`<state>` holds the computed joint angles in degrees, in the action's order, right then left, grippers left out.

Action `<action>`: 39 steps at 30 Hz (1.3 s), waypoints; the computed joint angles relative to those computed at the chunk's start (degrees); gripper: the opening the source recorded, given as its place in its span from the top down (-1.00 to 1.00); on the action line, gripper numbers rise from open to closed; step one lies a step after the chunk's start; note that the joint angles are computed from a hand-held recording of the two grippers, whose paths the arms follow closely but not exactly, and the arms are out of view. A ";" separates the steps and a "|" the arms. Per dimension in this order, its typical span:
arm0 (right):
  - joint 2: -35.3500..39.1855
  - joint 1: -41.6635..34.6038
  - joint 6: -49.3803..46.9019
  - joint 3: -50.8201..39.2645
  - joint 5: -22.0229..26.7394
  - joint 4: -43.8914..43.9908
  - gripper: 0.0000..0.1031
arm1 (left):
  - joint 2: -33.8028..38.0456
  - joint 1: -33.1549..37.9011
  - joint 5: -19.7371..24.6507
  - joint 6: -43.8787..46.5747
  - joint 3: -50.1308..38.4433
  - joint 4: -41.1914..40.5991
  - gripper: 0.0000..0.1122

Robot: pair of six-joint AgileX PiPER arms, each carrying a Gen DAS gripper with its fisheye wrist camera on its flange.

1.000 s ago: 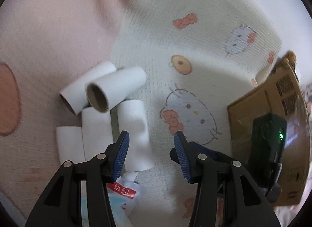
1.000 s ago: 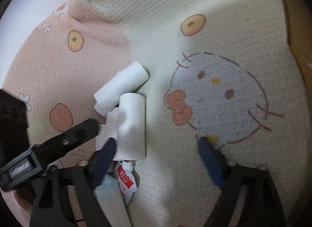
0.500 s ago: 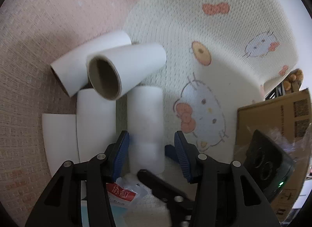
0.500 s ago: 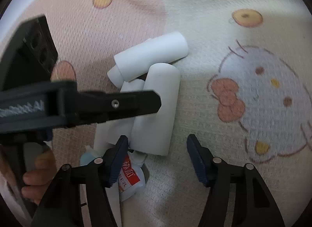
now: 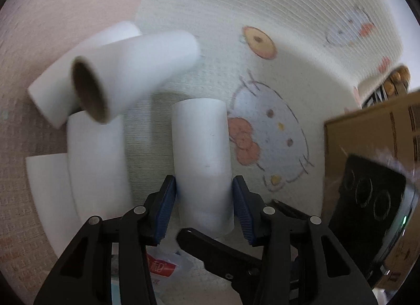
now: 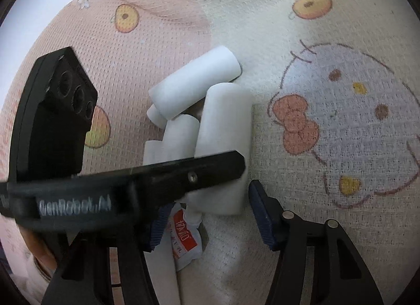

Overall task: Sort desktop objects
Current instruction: 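Lower the left gripper around a standing white tube and close it, then lift the gripped white tube off the blanket with the left gripper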

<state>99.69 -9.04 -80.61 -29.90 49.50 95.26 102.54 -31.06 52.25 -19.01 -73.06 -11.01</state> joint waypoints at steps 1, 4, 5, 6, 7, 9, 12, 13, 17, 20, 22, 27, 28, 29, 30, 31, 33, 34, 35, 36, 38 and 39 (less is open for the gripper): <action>-0.02 -0.03 0.84 -0.11 -0.02 -0.31 -0.07 | 0.07 -0.94 0.10 -0.34 -0.36 1.42 0.14; -0.63 0.83 1.20 -0.13 -0.89 -0.44 -0.07 | 0.18 -2.81 0.27 -1.02 -0.95 4.53 0.14; -1.01 1.35 1.16 -0.11 -1.49 -0.39 -0.07 | 0.28 -2.98 0.38 -0.95 -1.20 5.00 0.14; -1.65 2.25 1.40 -0.18 -2.58 -0.54 -0.07 | 0.25 -3.21 0.41 -0.86 -1.25 5.43 0.14; -2.00 2.74 1.72 -0.28 -3.19 -0.80 -0.07 | 0.05 -3.41 0.46 -0.58 -1.14 5.73 0.14; -2.86 4.10 2.89 -0.63 -4.95 -1.60 -0.07 | -0.54 -3.49 0.23 0.96 -0.68 5.29 0.14; -3.55 6.27 4.66 -1.51 -7.45 -2.62 -0.07 | -1.30 -3.21 0.46 2.64 -0.13 4.25 0.15; -2.61 5.88 3.30 -1.48 -7.34 -2.09 -0.07 | -1.45 -3.33 0.46 2.33 -0.04 4.35 0.14; -2.21 5.99 3.16 -2.61 -8.15 -3.24 -0.07 | -2.71 -1.68 -0.65 3.74 2.00 1.64 0.15; -3.47 6.21 3.61 -2.50 -9.05 -4.47 -0.07 | -3.24 -0.59 -1.20 4.96 3.08 -0.57 0.15; -4.01 7.26 4.53 -2.90 -10.72 -5.45 -0.04 | -3.88 -0.02 -1.11 5.09 3.67 -1.26 0.15; -6.08 10.81 8.64 -4.27 -15.73 -9.98 -0.03 | -5.47 -0.60 -2.09 4.75 4.53 -1.46 0.15; -6.69 11.37 9.98 -4.46 -16.43 -11.16 -0.03 | -6.07 -0.92 -2.35 4.32 4.68 -0.94 0.15; -7.14 11.49 10.53 -4.51 -16.51 -11.61 -0.03 | -6.48 -1.08 -2.48 4.18 4.66 -0.40 0.15; -7.51 11.37 10.97 -4.70 -16.20 -12.10 -0.03 | -6.81 -1.35 -2.24 3.96 4.40 0.29 0.15; -7.76 11.28 11.71 -5.00 -16.01 -12.74 -0.03 | -7.12 -1.58 -1.85 3.49 4.04 0.88 0.15; -8.64 11.04 14.61 -5.81 -15.83 -15.09 -0.03 | -6.28 -2.42 -1.19 2.04 1.88 1.60 0.15; -9.03 11.04 16.04 -6.17 -15.88 -16.39 -0.03 | -6.82 -2.33 -0.90 2.25 1.79 1.43 0.15; -9.65 11.21 18.12 -6.76 -16.17 -18.14 -0.03 | -7.54 -2.22 -0.50 2.34 1.85 1.29 0.15; -10.41 11.15 20.11 -7.24 -16.18 -20.07 -0.03 | -7.83 -2.30 -0.21 2.04 1.54 1.30 0.15; -12.20 10.51 23.47 -7.75 -15.31 -23.57 -0.03 | -8.52 -2.93 0.15 1.07 0.94 2.33 0.15; -12.90 10.22 24.45 -7.90 -14.93 -24.57 -0.03 | -8.45 -3.56 0.46 0.30 0.13 3.31 0.15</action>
